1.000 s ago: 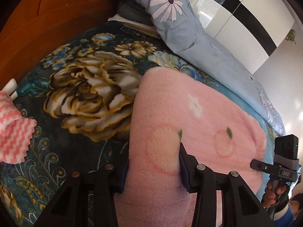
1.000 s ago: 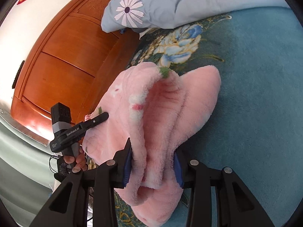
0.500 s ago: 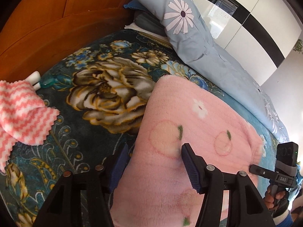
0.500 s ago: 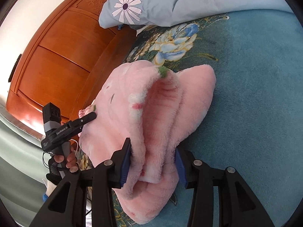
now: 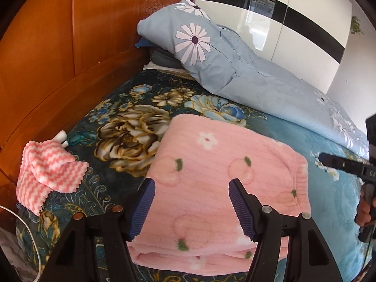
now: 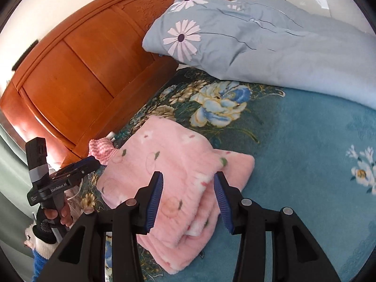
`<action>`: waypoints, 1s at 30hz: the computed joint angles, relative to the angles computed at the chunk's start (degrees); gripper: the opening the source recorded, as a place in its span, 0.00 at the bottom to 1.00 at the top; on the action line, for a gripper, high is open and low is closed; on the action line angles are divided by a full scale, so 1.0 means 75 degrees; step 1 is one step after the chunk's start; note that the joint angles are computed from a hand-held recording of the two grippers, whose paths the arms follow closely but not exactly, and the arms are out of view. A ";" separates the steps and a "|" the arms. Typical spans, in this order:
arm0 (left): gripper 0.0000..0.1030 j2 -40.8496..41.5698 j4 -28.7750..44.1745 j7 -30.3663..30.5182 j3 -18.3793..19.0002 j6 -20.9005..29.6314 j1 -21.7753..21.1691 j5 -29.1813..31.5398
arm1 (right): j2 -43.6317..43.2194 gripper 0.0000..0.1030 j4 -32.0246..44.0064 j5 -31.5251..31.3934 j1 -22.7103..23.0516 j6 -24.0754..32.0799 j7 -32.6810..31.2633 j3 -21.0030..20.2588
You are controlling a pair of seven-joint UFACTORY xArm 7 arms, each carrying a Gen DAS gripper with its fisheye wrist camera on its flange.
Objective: Fold clothes
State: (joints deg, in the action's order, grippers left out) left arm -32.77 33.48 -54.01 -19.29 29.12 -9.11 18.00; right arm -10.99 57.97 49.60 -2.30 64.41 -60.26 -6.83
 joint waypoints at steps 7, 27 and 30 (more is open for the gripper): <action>0.67 0.0146 -0.0362 -0.0672 -0.0338 -0.0108 0.0095 0.0383 | 0.0236 0.45 -0.0154 0.0089 0.0237 -0.0392 -0.0291 0.0244; 0.74 -0.0529 -0.0336 -0.1784 -0.1006 0.0323 -0.0250 0.0551 | -0.0676 0.45 -0.1139 0.0231 -0.0042 -0.0119 -0.0488 -0.0089; 0.81 -0.0732 -0.0293 -0.2253 -0.1416 0.0620 -0.0361 0.0631 | -0.1084 0.65 -0.1726 0.0131 -0.0055 0.0203 -0.0759 -0.0353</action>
